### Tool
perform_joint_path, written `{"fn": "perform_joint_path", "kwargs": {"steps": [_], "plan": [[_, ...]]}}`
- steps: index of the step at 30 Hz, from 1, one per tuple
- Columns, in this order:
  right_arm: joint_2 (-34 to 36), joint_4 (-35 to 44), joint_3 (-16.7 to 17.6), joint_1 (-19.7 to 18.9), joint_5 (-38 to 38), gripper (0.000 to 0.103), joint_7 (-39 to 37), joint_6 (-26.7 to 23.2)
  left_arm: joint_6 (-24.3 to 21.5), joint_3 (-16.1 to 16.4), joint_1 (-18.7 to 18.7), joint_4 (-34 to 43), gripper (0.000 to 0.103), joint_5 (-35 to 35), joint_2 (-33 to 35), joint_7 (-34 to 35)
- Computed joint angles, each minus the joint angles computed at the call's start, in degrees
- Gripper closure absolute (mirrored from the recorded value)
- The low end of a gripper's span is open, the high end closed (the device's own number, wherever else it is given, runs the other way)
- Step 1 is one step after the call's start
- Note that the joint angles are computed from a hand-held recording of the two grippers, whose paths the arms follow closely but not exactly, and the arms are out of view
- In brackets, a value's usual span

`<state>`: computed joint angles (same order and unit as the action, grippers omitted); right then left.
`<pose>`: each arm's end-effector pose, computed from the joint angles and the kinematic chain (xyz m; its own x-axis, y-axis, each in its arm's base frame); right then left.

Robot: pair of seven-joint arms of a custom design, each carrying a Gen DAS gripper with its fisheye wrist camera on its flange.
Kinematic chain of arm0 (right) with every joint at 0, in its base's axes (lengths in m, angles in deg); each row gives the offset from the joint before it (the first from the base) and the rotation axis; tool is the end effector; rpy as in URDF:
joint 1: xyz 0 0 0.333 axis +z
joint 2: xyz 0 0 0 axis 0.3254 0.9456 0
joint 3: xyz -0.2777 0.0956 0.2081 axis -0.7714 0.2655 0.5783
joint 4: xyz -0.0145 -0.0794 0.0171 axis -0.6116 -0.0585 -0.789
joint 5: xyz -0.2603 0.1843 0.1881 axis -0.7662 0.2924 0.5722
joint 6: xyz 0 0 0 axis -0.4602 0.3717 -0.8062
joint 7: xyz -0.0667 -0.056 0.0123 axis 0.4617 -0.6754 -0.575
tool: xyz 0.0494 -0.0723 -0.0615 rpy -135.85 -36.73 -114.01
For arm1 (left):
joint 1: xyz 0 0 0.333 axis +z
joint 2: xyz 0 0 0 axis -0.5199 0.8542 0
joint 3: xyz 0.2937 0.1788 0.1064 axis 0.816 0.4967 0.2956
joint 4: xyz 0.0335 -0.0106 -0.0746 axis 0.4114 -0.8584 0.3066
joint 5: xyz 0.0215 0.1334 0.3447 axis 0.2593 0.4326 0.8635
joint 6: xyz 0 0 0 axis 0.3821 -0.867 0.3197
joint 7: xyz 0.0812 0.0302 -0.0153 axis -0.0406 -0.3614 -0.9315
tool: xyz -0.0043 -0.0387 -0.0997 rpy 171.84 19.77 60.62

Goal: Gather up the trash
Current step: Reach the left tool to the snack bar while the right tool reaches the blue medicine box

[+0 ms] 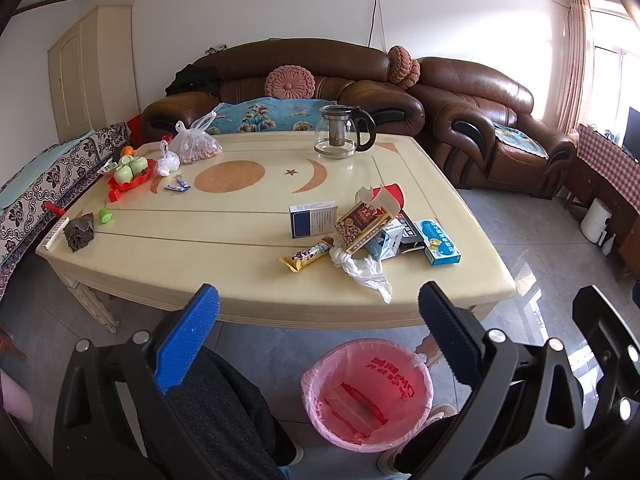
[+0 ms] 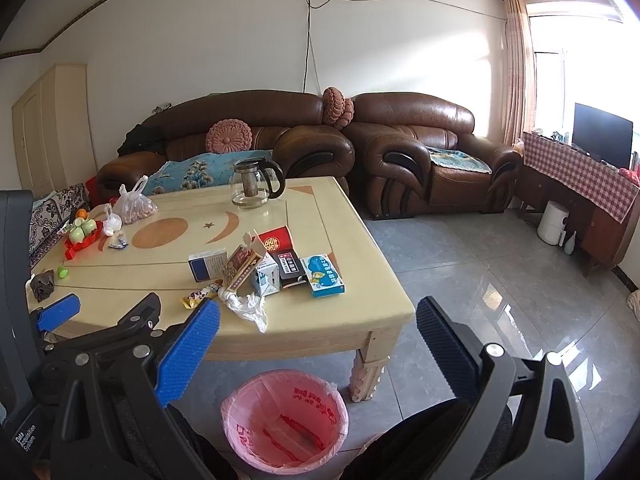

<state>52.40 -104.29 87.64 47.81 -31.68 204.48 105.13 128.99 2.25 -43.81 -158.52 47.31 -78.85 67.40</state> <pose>0.4380 0.3678 0.6776 -0.0955 -0.9949 -0.0312 -0.4927 0.0745 -0.8670 0.4751 -0.2769 0.6470 0.0937 -0.9956 -0.0078 -0.6092 -0.0511 -0.7914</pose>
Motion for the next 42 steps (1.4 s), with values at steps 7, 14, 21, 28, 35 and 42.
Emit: {"fn": "perform_joint_path", "kwargs": {"steps": [7,14,21,28,35,42], "plan": [[0.79,-0.52,-0.84,-0.43,0.90,0.006,-1.82,3.00,1.81,0.65,0.18,-0.98,0.005,-1.93,-0.29,2.59],[1.72,-1.90,-2.51,-1.95,-0.45,0.006,-6.10,9.51,7.01,2.52,1.40,-2.54,0.005,-8.75,0.60,14.60],[5.55,-0.79,-5.15,-4.47,13.19,0.006,-21.88,18.36,9.55,4.09,1.70,-1.34,0.005,-18.56,3.34,31.49],[11.39,5.10,-6.79,-5.61,30.74,0.006,-40.54,18.85,5.89,4.96,1.93,5.23,0.005,-33.53,8.68,48.89],[18.20,13.58,-8.12,-5.41,38.62,0.006,-51.96,15.17,0.60,5.62,2.38,13.05,0.005,-37.35,14.99,56.66],[25.26,22.61,-8.82,-6.30,46.99,0.006,-60.41,9.48,-6.86,6.15,3.34,22.02,0.005,-41.41,22.46,62.96]]}}
